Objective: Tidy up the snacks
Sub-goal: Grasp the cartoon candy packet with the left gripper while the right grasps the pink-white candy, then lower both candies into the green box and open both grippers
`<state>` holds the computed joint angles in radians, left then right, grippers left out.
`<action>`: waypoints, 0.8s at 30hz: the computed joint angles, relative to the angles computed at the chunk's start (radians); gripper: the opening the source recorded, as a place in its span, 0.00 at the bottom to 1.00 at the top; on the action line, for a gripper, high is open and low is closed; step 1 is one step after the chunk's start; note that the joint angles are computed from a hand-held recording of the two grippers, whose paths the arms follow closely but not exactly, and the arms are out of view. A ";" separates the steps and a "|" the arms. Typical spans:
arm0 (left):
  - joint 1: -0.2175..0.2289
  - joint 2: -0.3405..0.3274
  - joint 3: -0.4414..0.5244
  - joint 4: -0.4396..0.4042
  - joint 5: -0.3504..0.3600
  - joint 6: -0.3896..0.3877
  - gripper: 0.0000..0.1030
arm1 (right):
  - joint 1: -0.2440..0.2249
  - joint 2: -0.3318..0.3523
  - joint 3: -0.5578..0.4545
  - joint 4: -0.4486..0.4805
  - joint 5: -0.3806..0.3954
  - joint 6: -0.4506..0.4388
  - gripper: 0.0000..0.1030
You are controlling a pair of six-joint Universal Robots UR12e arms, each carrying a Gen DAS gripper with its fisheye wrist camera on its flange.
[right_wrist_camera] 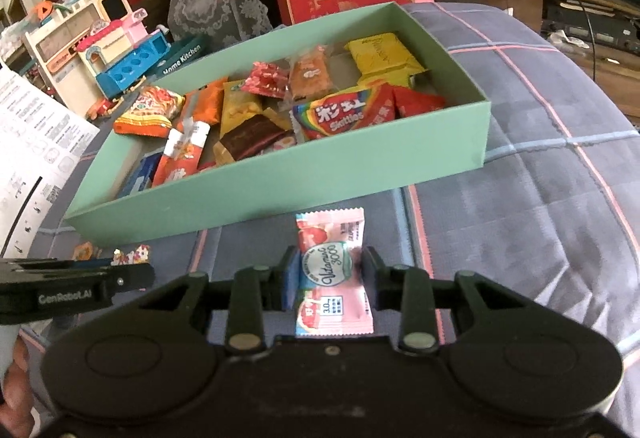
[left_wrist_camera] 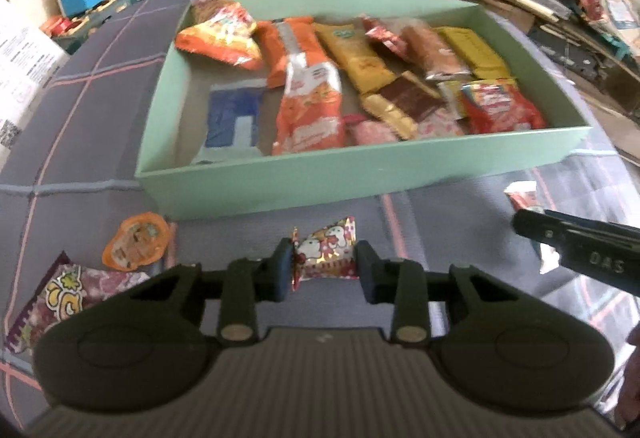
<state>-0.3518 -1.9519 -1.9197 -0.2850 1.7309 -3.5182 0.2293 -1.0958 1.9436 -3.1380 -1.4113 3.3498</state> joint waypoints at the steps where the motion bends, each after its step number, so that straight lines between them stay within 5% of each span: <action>1: -0.002 0.004 -0.001 0.008 -0.007 0.006 0.32 | -0.001 -0.004 0.003 -0.003 0.002 0.002 0.31; 15: -0.004 -0.005 0.079 0.076 -0.057 0.091 0.32 | -0.039 -0.042 -0.007 -0.053 0.051 0.081 0.31; 24: 0.000 -0.095 0.244 -0.004 -0.080 0.145 0.32 | -0.079 0.001 -0.116 -0.015 0.075 0.117 0.32</action>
<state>-0.3522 -2.0472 -1.6758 -0.2891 1.6512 -3.3734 0.1501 -1.0948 1.8278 -3.1528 -1.3364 3.4663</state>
